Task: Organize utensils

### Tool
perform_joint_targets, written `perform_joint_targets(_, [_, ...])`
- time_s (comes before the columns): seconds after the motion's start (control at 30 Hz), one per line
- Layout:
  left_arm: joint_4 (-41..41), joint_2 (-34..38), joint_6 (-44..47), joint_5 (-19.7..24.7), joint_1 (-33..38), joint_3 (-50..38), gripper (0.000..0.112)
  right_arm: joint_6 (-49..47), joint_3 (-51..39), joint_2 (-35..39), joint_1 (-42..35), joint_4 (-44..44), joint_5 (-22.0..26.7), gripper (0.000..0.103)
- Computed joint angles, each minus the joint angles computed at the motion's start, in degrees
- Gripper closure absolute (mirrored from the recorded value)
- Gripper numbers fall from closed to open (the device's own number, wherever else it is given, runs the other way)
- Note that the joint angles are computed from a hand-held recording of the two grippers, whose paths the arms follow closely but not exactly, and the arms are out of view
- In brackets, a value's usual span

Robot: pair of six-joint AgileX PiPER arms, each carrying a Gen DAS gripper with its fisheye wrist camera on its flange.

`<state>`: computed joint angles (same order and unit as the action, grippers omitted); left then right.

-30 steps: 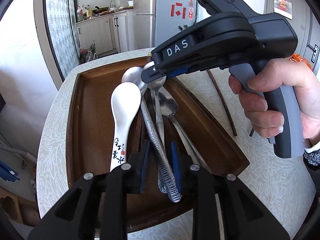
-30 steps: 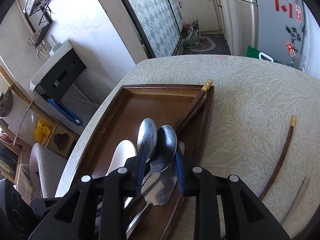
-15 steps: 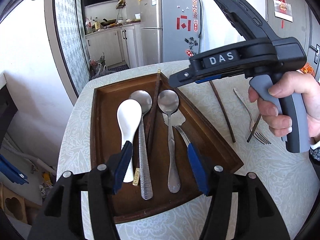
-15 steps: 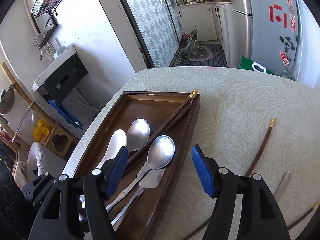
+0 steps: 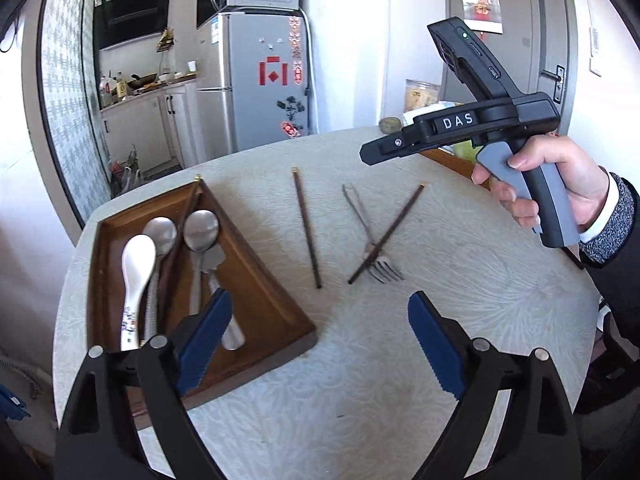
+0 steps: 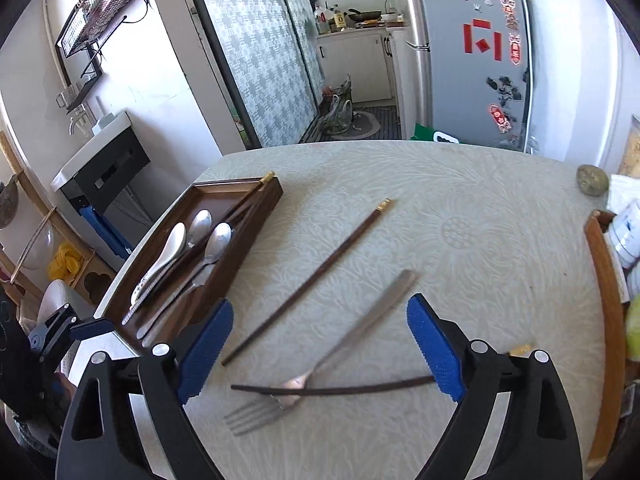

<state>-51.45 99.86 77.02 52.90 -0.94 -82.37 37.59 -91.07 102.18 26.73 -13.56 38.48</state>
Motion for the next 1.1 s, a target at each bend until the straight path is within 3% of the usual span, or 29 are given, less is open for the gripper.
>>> perform_joint_targets(0.23, [1.64, -0.09, -1.52, -2.34, -8.52, 1.61, 0.020, 6.10, 16.34, -10.90, -2.74, -4.49, -8.31, 0.012])
perform_joint_targets(0.3, [4.07, 0.49, -3.34, -5.66, -12.06, 0.80, 0.021, 5.99, 18.96, -12.02, -3.74, -3.63, -10.71, 0.012])
perform_joint_targets(0.33, [5.55, 1.05, -4.60, -6.94, -13.56, 0.02, 0.025, 5.24, 20.03, -12.23, -4.20, -2.72, -11.93, 0.014])
perform_joint_targets(0.37, [7.18, 1.96, -6.21, -7.55, -14.96, -1.17, 0.027, 4.97, 20.72, -12.12, -4.54, -2.22, -12.73, 0.025])
perform_joint_targets(0.4, [9.11, 3.34, -8.66, -7.66, -16.42, -2.99, 0.032, 4.74, 21.12, -11.72, -4.98, -1.48, -13.32, 0.029])
perform_joint_targets(0.5, [14.85, 7.30, -15.30, -6.22, -19.39, -8.27, 0.051, -0.37, 22.29, -11.14, -6.61, 4.16, -15.42, 0.047])
perform_joint_targets(0.67, [21.49, 15.43, -25.69, -3.26, -22.04, -19.65, 0.077, -1.20, 24.52, -12.55, -7.50, 5.27, -18.24, 0.047])
perform_joint_targets(0.77, [24.10, 18.66, -29.21, -2.70, -22.54, -24.47, 0.077, -5.33, 25.63, -12.32, -8.68, 10.12, -19.21, 0.047])
perform_joint_targets(0.83, [26.22, 19.55, -30.68, -4.01, -23.26, -25.78, 0.066, -9.63, 25.89, -11.89, -9.61, 15.25, -19.49, 0.047])
perform_joint_targets(0.9, [27.19, 21.35, -32.01, -2.44, -23.67, -29.00, 0.065, -14.84, 26.50, -12.10, -10.55, 21.67, -20.13, 0.047])
perform_joint_targets(1.1, [27.17, 21.11, -30.53, -1.95, -24.13, -27.59, 0.065, -13.06, 27.30, -12.64, -10.85, 20.91, -20.33, 0.047])
